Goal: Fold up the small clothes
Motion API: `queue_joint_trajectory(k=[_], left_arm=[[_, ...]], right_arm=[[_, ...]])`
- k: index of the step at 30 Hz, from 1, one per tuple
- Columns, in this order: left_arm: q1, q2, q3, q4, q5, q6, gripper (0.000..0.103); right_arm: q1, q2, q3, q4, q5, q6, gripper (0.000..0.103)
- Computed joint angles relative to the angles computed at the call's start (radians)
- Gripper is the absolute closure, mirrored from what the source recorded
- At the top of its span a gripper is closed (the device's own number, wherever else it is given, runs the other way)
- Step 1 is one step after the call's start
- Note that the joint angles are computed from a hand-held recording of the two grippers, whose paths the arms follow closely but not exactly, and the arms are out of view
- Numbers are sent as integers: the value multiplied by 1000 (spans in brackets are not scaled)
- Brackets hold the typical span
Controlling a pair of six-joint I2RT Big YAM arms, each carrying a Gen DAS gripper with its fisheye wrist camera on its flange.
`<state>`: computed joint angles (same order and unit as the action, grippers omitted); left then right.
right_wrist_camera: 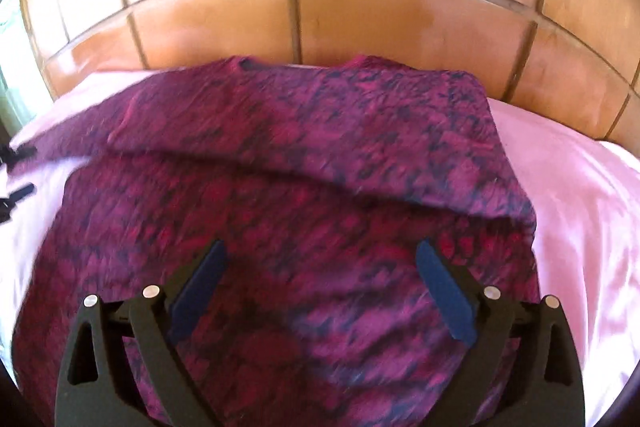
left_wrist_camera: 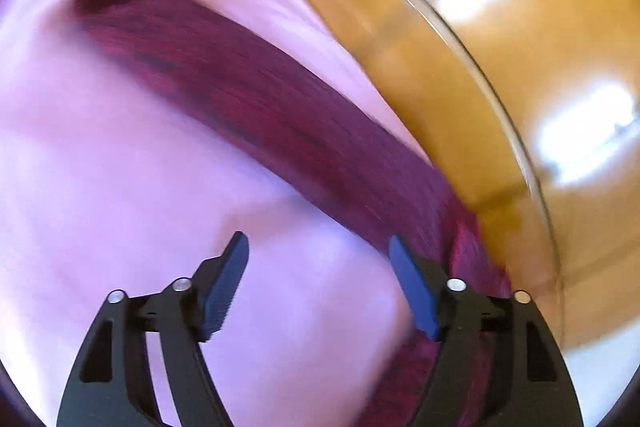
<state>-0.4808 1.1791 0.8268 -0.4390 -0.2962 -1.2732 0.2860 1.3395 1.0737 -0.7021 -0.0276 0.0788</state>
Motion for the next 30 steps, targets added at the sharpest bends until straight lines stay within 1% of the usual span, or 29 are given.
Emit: queue_joint_trajectory(k=[1,3,4,5,6,7,8,10,11,12,13,14,15,16,17,18,20,21,22,23,24,27,29,30], left_arm=[[27,-37,-33,7,11,-21,21],[99,-122,-110,44,54,-72,20],[147,-173,-155,77,84,-94,18],[183,-204,-182,94,109,-106,15],[231,-241,-213,110,138,-122,8],[260,-262,-230,124,152,-125,7],[287,-277,-241,131,156,-125,7],[341,-302,-247,98,145,-131,7],[366,-309,-257,120,162,-136,7],[405,-302,-271,158,210,-133,7],[434,-290,-275,172,244,-133,8],[459,-278,-276,177,263,-137,10],[481,-262,-275,187,282,-129,17],[501,-237,-269,193,306,-114,27],[521,-226,-270,191,321,-109,30],[521,-207,-268,200,316,-116,32],[530,-171,-258,204,293,-98,41],[535,-157,-253,204,286,-91,51],[543,-138,-241,195,289,-81,63],[537,-123,-223,174,279,-75,72],[534,-104,-204,149,269,-66,88],[495,-102,-172,127,219,-21,91],[436,-99,-122,100,165,66,91],[404,-102,-105,97,141,96,91]], right_arm=[[10,0,-4,-6,4,0,7],[22,2,-12,-8,13,19,5],[25,2,-14,-8,16,28,2],[25,6,-14,-11,11,35,2],[27,14,-13,-22,4,45,2],[20,26,-13,-14,-1,43,2],[20,26,-16,-5,3,46,2],[28,24,-25,6,20,53,2],[32,25,-28,12,26,55,2],[35,24,-32,17,31,56,2],[37,26,-32,18,35,56,2],[40,27,-32,17,41,56,2],[41,27,-32,18,45,54,2],[39,21,-40,25,45,52,2],[39,19,-44,31,43,53,2],[38,20,-44,34,40,55,2],[35,20,-44,33,40,52,2],[38,18,-46,34,45,53,2],[39,18,-46,35,47,54,2],[40,18,-47,37,48,55,2],[40,18,-47,38,47,55,2],[39,19,-46,38,46,52,2],[38,19,-45,37,45,50,2],[38,20,-46,38,46,51,2]])
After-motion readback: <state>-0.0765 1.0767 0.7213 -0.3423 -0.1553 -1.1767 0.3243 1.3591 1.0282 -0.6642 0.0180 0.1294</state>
